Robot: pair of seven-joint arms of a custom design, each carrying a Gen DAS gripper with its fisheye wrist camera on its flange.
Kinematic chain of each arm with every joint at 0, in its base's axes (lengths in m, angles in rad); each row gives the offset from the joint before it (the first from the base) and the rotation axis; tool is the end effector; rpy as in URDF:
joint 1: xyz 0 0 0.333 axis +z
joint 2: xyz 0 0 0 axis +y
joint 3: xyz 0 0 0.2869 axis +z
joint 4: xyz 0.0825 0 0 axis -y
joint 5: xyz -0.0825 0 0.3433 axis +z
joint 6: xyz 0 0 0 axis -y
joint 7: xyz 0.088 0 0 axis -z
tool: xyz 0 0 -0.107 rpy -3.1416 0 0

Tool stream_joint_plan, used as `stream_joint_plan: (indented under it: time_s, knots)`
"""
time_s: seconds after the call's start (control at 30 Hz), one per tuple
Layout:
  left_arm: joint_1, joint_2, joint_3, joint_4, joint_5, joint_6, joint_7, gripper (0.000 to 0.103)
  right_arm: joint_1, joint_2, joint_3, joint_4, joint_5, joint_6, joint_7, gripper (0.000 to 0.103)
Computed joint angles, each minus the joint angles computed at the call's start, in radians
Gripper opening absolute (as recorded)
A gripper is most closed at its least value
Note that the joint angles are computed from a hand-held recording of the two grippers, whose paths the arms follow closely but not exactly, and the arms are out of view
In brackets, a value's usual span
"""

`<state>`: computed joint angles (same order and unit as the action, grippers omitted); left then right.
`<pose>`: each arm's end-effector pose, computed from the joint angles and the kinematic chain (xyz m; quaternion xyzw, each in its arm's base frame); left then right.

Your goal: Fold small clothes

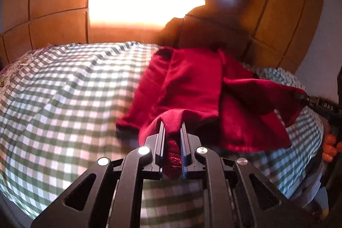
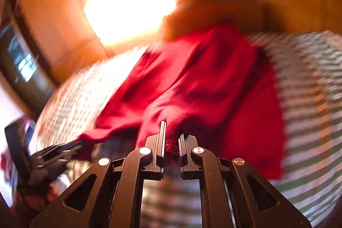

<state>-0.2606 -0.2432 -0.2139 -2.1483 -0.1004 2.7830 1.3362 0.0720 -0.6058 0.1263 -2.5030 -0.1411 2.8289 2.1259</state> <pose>0.4441 -0.2346 0.5930 -0.5805 0.6957 -0.3889 0.1663 0.3847 0.0943 0.5876 -0.5542 0.6992 -0.2554 0.3725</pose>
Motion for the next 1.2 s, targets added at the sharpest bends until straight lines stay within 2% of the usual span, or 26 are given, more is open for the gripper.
stream_joint_plan:
  time_s: [0.1, 0.13, 0.17, 0.2, 0.23, 0.3, 0.33, 0.4, 0.43, 0.47, 0.5, 0.57, 0.6, 0.63, 0.67, 0.73, 0.77, 0.83, 0.9, 0.93, 0.97, 1.07, 1.13, 1.17, 1.2]
  knots:
    - [0.063, 0.096, 0.009, 0.155, 0.056, -0.007, -0.073, 0.011, -0.194, -0.012, 0.03, 0.047, -0.104, -0.016, 0.067, 0.008]
    - [0.092, 0.136, 0.004, 0.215, 0.115, -0.017, -0.128, 0.011, -0.243, 0.0, 0.03, 0.07, -0.134, -0.023, 0.083, 0.008]
    - [0.125, 0.187, -0.003, 0.295, 0.222, -0.047, -0.227, 0.011, -0.313, 0.026, 0.04, 0.107, -0.178, -0.039, 0.112, 0.008]
    - [0.136, 0.227, 0.006, 0.359, 0.272, -0.079, -0.284, 0.011, -0.368, 0.053, 0.046, 0.143, -0.217, -0.063, 0.144, 0.008]
    - [0.142, 0.281, 0.022, 0.441, 0.292, -0.116, -0.323, 0.011, -0.395, 0.083, 0.04, 0.175, -0.246, -0.082, 0.165, 0.008]
    - [0.131, 0.394, 0.067, 0.614, 0.428, -0.215, -0.475, 0.01, -0.463, 0.173, 0.033, 0.263, -0.312, -0.133, 0.233, 0.008]
    - [0.123, 0.446, 0.087, 0.701, 0.464, -0.283, -0.513, 0.01, -0.49, 0.221, 0.035, 0.311, -0.348, -0.168, 0.269, 0.008]
    - [0.085, 0.552, 0.145, 0.871, 0.559, -0.415, -0.601, 0.0, -0.521, 0.312, 0.032, 0.406, -0.406, -0.234, 0.325, 0.008]
    - [0.092, 0.604, 0.143, 0.957, 0.547, -0.476, -0.594, 0.0, -0.518, 0.348, 0.019, 0.439, -0.413, -0.251, 0.329, 0.008]
    - [0.1, 0.646, 0.141, 1.015, 0.515, -0.5, -0.563, 0.003, -0.513, 0.394, 0.005, 0.481, -0.416, -0.267, 0.328, 0.008]
    - [0.092, 0.663, 0.153, 1.039, 0.519, -0.524, -0.567, 0.021, -0.501, 0.417, -0.011, 0.499, -0.409, -0.271, 0.322, 0.008]
    - [0.071, 0.634, 0.179, 0.982, 0.557, -0.512, -0.61, 0.06, -0.469, 0.453, -0.054, 0.521, -0.351, -0.255, 0.277, 0.029]
    - [0.085, 0.589, 0.164, 0.901, 0.55, -0.451, -0.603, 0.06, -0.458, 0.457, -0.069, 0.509, -0.35, -0.233, 0.282, 0.065]
    - [0.105, 0.543, 0.14, 0.814, 0.516, -0.38, -0.561, 0.06, -0.449, 0.438, -0.074, 0.478, -0.377, -0.212, 0.317, 0.076]
    - [0.123, 0.505, 0.114, 0.741, 0.472, -0.33, -0.497, 0.06, -0.433, 0.419, -0.079, 0.455, -0.388, -0.207, 0.328, 0.076]
    - [0.16, 0.469, 0.057, 0.633, 0.331, -0.26, -0.315, 0.06, -0.367, 0.361, -0.117, 0.364, -0.312, -0.17, 0.242, 0.076]
    - [0.174, 0.443, 0.027, 0.57, 0.24, -0.238, -0.218, 0.06, -0.317, 0.329, -0.148, 0.309, -0.25, -0.151, 0.177, 0.076]
    - [0.179, 0.411, -0.013, 0.488, 0.079, -0.242, -0.062, 0.06, -0.233, 0.27, -0.185, 0.226, -0.141, -0.145, 0.074, 0.076]
    - [0.161, 0.396, -0.026, 0.428, -0.015, -0.251, 0.025, 0.06, -0.121, 0.205, -0.231, 0.128, 0.035, -0.154, -0.067, 0.076]
    - [0.154, 0.395, -0.029, 0.411, -0.065, -0.255, 0.055, 0.059, -0.089, 0.188, -0.243, 0.1, 0.082, -0.155, -0.103, 0.076]
    - [0.151, 0.395, -0.035, 0.398, -0.131, -0.258, 0.086, 0.055, -0.046, 0.162, -0.25, 0.058, 0.147, -0.156, -0.147, 0.076]
    - [0.147, 0.394, -0.05, 0.37, -0.326, -0.253, 0.179, 0.052, 0.015, 0.139, -0.243, 0.011, 0.26, -0.174, -0.224, 0.07]
    - [0.126, 0.404, -0.044, 0.372, -0.34, -0.261, 0.181, 0.034, 0.025, 0.128, -0.207, -0.017, 0.279, -0.144, -0.237, 0.069]
    - [0.108, 0.413, -0.034, 0.381, -0.293, -0.277, 0.141, 0.012, 0.029, 0.132, -0.202, -0.018, 0.286, -0.139, -0.246, 0.066]
    - [0.096, 0.413, -0.025, 0.376, -0.259, -0.266, 0.116, 0.008, 0.029, 0.14, -0.189, -0.012, 0.285, -0.141, -0.249, 0.057]
